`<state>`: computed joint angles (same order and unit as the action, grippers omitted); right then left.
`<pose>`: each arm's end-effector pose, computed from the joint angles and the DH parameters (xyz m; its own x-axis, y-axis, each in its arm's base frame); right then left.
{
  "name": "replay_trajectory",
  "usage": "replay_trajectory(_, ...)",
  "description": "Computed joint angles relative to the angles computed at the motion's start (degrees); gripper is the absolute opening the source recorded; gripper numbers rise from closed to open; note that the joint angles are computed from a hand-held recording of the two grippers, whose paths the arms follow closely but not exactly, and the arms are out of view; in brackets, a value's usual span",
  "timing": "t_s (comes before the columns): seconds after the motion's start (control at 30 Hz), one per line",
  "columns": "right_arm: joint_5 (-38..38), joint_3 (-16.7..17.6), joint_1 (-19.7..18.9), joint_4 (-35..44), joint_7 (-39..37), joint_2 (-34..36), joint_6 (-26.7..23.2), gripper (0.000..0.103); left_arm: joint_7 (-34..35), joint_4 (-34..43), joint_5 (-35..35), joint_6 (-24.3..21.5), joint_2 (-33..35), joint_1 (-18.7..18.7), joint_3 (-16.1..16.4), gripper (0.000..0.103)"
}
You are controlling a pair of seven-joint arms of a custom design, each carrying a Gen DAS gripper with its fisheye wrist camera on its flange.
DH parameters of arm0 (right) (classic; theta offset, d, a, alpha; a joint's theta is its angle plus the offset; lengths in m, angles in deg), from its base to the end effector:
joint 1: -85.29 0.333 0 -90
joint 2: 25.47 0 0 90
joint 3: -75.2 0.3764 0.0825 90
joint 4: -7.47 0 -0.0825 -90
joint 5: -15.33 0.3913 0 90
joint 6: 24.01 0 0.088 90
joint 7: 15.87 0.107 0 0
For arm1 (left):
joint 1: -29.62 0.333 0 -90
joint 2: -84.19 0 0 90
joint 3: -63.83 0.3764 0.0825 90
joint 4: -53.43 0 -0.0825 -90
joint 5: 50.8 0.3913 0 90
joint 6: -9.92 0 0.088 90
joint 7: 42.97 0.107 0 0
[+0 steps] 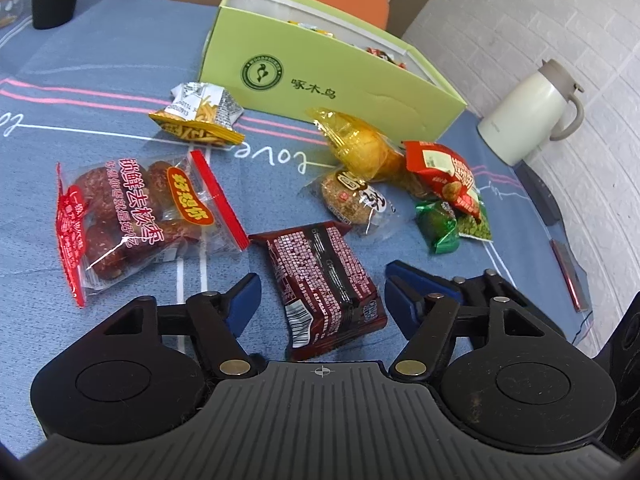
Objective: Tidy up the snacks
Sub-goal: 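Grasp the dark red chocolate wafer bar with the left gripper, then lift the wafer bar into the green box and release it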
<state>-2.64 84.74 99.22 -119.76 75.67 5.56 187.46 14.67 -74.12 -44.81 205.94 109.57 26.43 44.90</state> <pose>0.5568 0.2740 0.2915 0.6134 -0.7897 0.0126 -0.4578 -0.3685 -0.8091 0.5807 -0.2303 0.3235 -0.0086 -0.8921 0.4518 -0.7934 -0.2689 -0.5461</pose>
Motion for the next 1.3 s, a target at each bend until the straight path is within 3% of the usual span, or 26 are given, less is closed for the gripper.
replay_trajectory(0.1,-1.2,0.9,-2.0,0.3,1.7,-0.1,-0.4,0.094,-0.4,0.3,-0.1,-0.3,0.1,0.3,-0.1,0.053)
replay_trajectory(0.13,-3.7,2.5,-4.1,0.7,3.2,0.1,-1.4,0.059,-0.3,0.4,-0.4,-0.4,0.1,-0.3,0.4,0.053)
replay_trajectory(0.17,-5.8,3.9,-5.8,1.2,4.8,0.4,-2.1,0.048,-0.1,0.5,-0.9,-0.5,-0.1,-1.2,1.3,0.053)
replay_trajectory(0.2,-5.8,3.7,-5.6,1.3,5.0,0.5,-2.2,0.049,-0.1,0.4,-0.8,-0.5,0.0,-0.8,1.0,0.053)
replay_trajectory(0.23,-4.9,2.7,-4.4,1.3,4.5,0.4,-2.2,0.058,-0.2,0.3,-0.7,-0.3,0.0,-0.4,0.6,0.053)
replay_trajectory(0.27,-3.5,1.4,-2.8,0.9,3.4,0.4,-1.6,0.081,-0.1,0.3,-0.5,0.0,0.1,-0.1,0.4,0.053)
replay_trajectory(0.33,-1.5,-0.1,-0.9,0.7,1.8,0.5,-0.7,0.086,0.2,0.6,-0.5,-0.4,0.2,-0.7,0.9,0.053)
replay_trajectory(0.43,-4.0,2.1,-3.4,1.2,3.5,0.9,-1.9,0.086,1.0,1.3,-1.0,-0.8,0.5,-1.9,1.9,0.052)
replay_trajectory(0.53,-4.2,1.9,-2.9,1.8,2.8,1.4,-2.6,0.082,1.9,1.3,-0.6,-0.7,0.7,-1.6,1.6,0.048)
replay_trajectory(0.6,-6.4,3.6,-4.6,2.4,3.6,2.2,-1.9,0.072,3.0,1.0,-2.0,-0.4,0.3,-4.6,4.4,0.026)
replay_trajectory(0.63,-5.3,2.7,-3.3,2.1,3.0,1.8,-1.7,0.069,3.5,0.8,-3.3,-0.1,0.1,-6.4,6.0,0.024)
replay_trajectory(0.67,-4.1,1.6,-1.8,1.5,1.9,1.4,-1.1,0.069,3.0,0.4,-4.0,-0.1,-0.2,-6.2,5.7,0.022)
replay_trajectory(0.83,-0.6,-0.8,0.8,0.8,-0.8,-0.5,2.0,0.069,0.6,0.3,-2.5,1.5,-1.4,-1.3,1.1,0.016)
replay_trajectory(1.0,1.2,-2.6,1.5,8.6,-3.9,0.8,3.0,0.070,-0.5,8.7,3.6,1.5,1.1,5.0,-3.4,0.015)
replay_trajectory(1.03,0.5,-2.2,0.9,11.4,-3.9,1.7,2.1,0.070,-0.7,11.3,4.5,0.6,2.1,6.1,-4.2,0.015)
replay_trajectory(1.13,-3.8,0.4,-2.3,21.2,-2.6,5.4,-2.2,0.071,0.9,19.4,4.6,-3.2,4.5,5.4,-2.7,0.015)
replay_trajectory(1.3,-14.2,11.9,-10.4,38.1,0.2,15.0,-12.8,0.070,4.9,31.4,0.7,-10.9,8.5,-1.2,6.0,0.015)
